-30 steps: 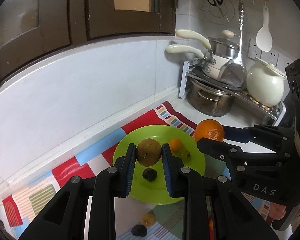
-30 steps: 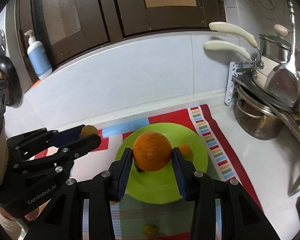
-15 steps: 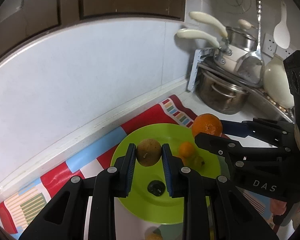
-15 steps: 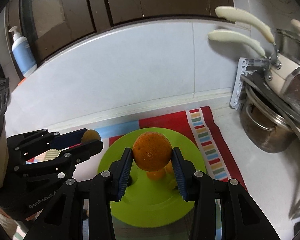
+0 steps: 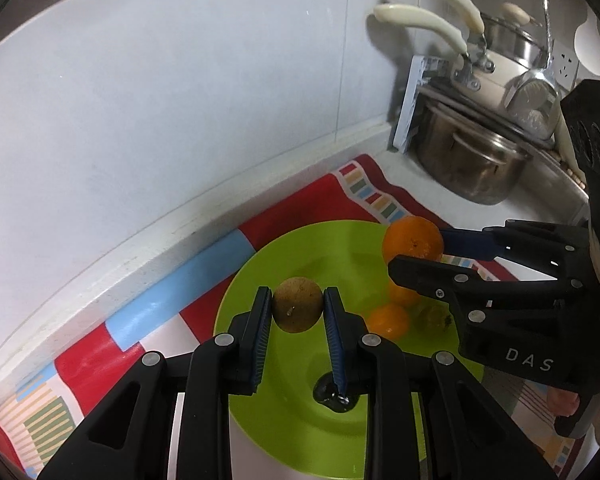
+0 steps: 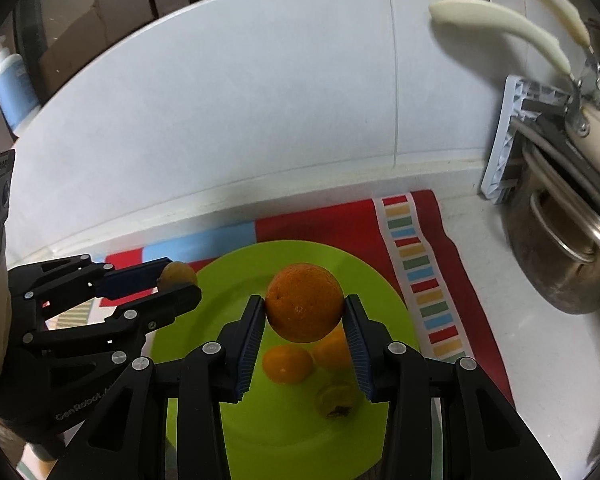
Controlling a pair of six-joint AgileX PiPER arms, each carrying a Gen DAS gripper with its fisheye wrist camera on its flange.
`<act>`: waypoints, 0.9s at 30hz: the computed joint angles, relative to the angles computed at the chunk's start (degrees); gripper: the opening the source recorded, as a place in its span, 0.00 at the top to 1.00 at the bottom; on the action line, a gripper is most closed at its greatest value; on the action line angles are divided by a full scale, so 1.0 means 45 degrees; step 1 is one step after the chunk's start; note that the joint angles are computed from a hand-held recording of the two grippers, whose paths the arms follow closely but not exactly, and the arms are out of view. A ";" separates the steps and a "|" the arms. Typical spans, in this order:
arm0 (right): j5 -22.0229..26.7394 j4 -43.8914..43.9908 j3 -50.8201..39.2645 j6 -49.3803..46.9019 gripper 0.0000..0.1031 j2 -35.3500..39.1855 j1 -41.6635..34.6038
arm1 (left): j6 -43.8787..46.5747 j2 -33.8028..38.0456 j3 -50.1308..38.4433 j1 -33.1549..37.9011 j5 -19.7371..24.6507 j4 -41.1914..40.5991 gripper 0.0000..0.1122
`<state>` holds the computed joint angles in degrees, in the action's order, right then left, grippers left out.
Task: Organize fruits
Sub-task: 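Lower both fruits onto the plate and open both tools, then lift both open tools away from the plate toward the remaining fruits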
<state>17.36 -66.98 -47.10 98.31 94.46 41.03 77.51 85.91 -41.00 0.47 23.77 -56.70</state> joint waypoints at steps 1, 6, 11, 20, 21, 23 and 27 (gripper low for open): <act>-0.0086 -0.0033 -0.0011 0.0019 0.60 0.0091 -0.0065 | 0.0057 0.0123 -0.0038 -0.0037 -0.0042 -0.0057 0.76; -0.0200 -0.0399 -0.0088 0.0328 0.60 0.0447 -0.0215 | 0.0169 0.0424 -0.0116 -0.0238 -0.0340 -0.0243 0.72; 0.0207 -0.0927 0.0025 0.1105 0.52 0.0268 -0.0067 | -0.0310 0.0047 0.0025 -0.0213 -0.0495 0.0096 0.69; 0.2093 -0.0631 0.0645 0.1494 0.52 -0.1252 0.1452 | -0.0933 -0.2329 0.0835 0.0540 0.0285 0.0815 0.67; 0.2522 -0.0464 0.0689 0.1420 0.52 -0.1518 0.1838 | -0.0852 -0.2622 0.0919 0.0700 0.0481 0.0780 0.66; 0.3048 -0.0254 0.0749 0.1356 0.52 -0.1860 0.2332 | -0.0866 -0.3373 0.1125 0.1091 0.0914 0.0876 0.63; 0.4375 0.0094 0.0826 0.1489 0.52 -0.2642 0.3651 | -0.0564 -0.4743 0.1384 0.2086 0.2076 0.0940 0.61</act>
